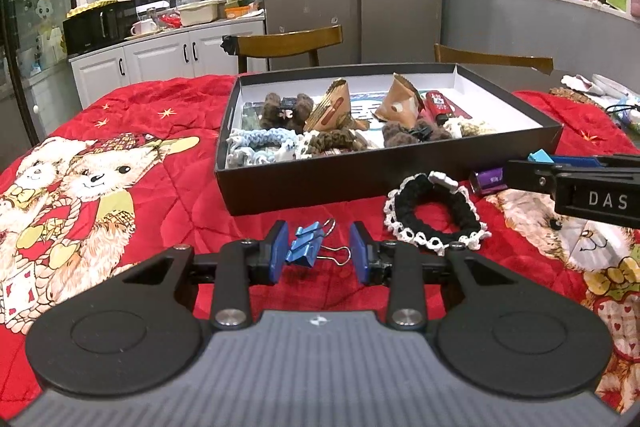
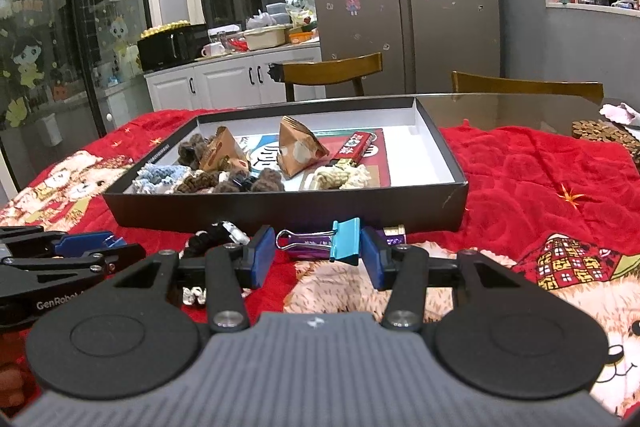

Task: Organize objects

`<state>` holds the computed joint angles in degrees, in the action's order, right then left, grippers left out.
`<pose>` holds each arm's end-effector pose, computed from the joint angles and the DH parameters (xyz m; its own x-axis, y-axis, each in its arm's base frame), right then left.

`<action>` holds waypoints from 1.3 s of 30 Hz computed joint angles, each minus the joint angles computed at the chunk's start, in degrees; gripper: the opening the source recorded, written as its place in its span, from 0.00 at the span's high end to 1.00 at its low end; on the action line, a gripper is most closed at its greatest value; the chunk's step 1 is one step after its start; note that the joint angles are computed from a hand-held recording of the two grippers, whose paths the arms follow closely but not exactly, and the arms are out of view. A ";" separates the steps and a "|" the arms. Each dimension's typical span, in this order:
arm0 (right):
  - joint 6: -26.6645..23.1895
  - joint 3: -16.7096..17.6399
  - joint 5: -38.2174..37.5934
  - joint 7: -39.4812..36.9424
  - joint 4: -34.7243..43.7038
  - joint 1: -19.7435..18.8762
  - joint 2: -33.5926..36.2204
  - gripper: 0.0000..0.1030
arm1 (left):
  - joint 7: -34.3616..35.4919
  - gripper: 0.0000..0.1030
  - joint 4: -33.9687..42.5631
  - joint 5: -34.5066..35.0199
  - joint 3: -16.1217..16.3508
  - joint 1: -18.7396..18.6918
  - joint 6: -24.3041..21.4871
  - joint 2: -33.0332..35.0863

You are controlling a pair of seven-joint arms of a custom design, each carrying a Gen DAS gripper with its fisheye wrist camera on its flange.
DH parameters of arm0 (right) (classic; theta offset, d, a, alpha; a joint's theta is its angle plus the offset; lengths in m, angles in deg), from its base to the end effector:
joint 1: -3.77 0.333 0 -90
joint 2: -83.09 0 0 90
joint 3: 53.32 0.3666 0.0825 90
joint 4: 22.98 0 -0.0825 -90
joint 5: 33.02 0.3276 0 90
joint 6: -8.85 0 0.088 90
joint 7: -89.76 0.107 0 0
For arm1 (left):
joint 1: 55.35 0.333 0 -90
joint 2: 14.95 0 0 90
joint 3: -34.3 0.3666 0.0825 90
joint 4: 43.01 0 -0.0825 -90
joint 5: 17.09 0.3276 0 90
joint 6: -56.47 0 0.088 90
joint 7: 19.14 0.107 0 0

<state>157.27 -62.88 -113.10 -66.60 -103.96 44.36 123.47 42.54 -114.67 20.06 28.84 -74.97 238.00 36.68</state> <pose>0.6061 0.4280 0.3929 -0.1777 -0.9754 -0.1307 -0.4329 0.1967 -0.8797 0.7026 -0.3533 0.3938 -0.4759 -0.8782 -0.0476 -0.4440 0.2866 -0.8489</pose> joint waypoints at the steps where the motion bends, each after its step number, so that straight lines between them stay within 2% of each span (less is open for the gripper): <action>1: 0.14 -0.10 -0.23 0.36 -0.08 0.06 -0.08 0.51 | -0.17 0.62 0.00 -0.02 0.22 -0.10 0.28 0.01; 7: -0.26 -0.28 -1.26 1.67 -0.02 0.32 -0.25 0.51 | -0.76 0.62 -0.38 0.30 0.95 -0.30 1.79 -0.18; 11: 0.73 -0.34 -2.63 3.53 -0.21 0.17 -0.62 0.51 | -2.86 0.62 -1.33 0.86 4.12 -1.77 4.78 -0.82; 12: 0.91 -0.30 -2.83 3.96 -0.18 0.08 -0.71 0.51 | -3.05 0.62 -1.59 1.02 4.02 -1.62 5.15 -1.00; 15: 1.73 -0.24 -3.70 5.40 -0.08 -0.17 -0.99 0.51 | -2.93 0.62 -2.08 1.12 1.75 -0.12 5.31 -1.41; 20: 1.38 -0.07 -4.07 5.24 1.02 -0.03 -1.06 0.51 | 0.01 0.62 -2.04 -0.44 -6.54 4.59 2.34 -1.66; 25: 1.62 -0.13 -4.48 5.22 1.41 0.29 -1.60 0.51 | -0.42 0.62 -2.60 -1.23 -4.83 3.84 3.76 -2.44; 28: 0.85 -0.20 -5.40 6.25 0.32 0.93 -2.54 0.51 | 0.72 0.62 -4.59 -1.53 -7.94 6.01 2.59 -3.18; 29: 0.84 -0.11 -5.97 6.92 -0.25 1.02 -2.96 0.51 | 0.81 0.62 -5.86 -1.26 -7.45 5.92 3.34 -3.74; 32: 0.83 0.52 -7.17 8.94 -1.53 0.77 -3.73 0.51 | -1.73 0.62 -9.46 -0.06 0.86 1.23 8.41 -5.70; 33: 0.78 0.79 -7.29 9.27 -1.81 0.59 -3.85 0.51 | -1.98 0.62 -10.20 0.44 1.58 0.91 9.20 -6.01; 35: 0.51 1.14 -7.77 9.97 -2.36 0.44 -3.99 0.51 | -1.76 0.62 -11.66 1.52 -0.89 2.69 9.36 -6.56; 36: 0.47 1.32 -7.94 10.31 -2.61 0.29 -4.00 0.51 | -2.05 0.62 -12.40 1.65 -0.63 2.59 9.81 -6.88; 39: 1.65 1.86 -8.15 11.71 -2.91 -0.67 -3.55 0.51 | -3.80 0.62 -14.46 0.84 6.10 -1.84 12.29 -7.58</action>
